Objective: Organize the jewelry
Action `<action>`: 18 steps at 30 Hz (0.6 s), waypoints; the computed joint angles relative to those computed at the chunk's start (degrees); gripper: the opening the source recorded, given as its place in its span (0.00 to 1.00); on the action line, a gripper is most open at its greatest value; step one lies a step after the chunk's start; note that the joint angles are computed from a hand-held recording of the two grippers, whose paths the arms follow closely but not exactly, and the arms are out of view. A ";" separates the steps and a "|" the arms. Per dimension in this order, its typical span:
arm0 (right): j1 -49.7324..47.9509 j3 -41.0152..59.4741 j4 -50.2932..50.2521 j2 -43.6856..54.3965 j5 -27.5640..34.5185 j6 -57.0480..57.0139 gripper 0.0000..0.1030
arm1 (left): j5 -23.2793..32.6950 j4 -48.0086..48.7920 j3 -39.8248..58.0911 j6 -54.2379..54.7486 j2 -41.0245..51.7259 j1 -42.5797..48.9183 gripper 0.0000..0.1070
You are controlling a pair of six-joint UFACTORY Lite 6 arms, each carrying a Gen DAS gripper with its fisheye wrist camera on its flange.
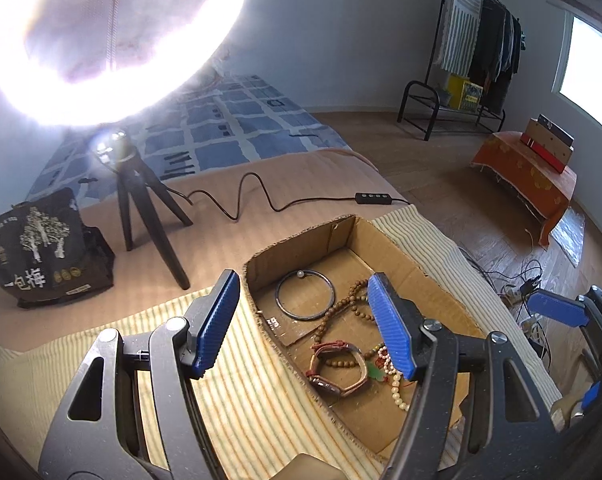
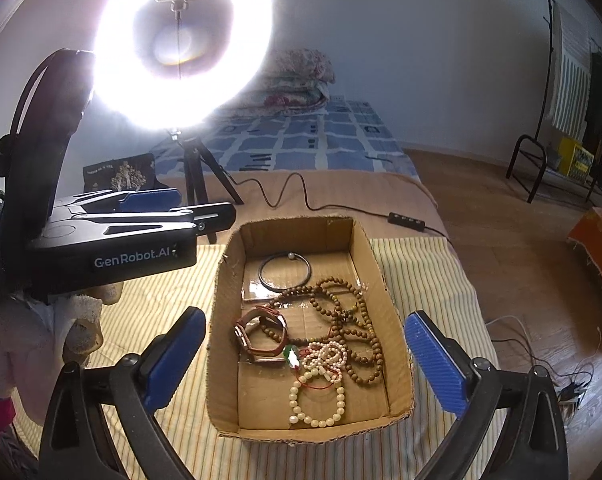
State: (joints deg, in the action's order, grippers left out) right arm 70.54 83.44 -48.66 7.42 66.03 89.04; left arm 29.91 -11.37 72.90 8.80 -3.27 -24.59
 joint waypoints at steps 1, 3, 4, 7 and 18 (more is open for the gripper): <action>0.64 1.09 -0.17 0.55 1.01 -0.15 0.99 | 0.49 -0.30 -0.34 0.42 -1.15 0.46 0.64; 1.74 2.97 -0.48 1.43 2.82 -0.42 0.99 | 1.23 -0.80 -0.54 1.14 -2.42 1.18 0.64; 2.38 3.91 -0.72 1.85 3.74 -0.41 0.99 | 1.68 -0.87 -0.73 1.24 -3.34 1.51 0.64; 4.27 6.47 -1.35 2.76 6.45 -0.33 0.99 | 3.14 -1.73 -1.38 2.33 -6.31 2.80 0.64; 11.36 17.50 -4.44 7.74 16.21 1.21 1.00 | 11.05 -5.90 -4.60 9.65 -20.01 10.40 0.64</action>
State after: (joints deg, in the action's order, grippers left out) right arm 81.89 100.94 -53.10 15.16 82.24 90.24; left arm 40.96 -17.27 68.30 18.45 -23.27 -14.19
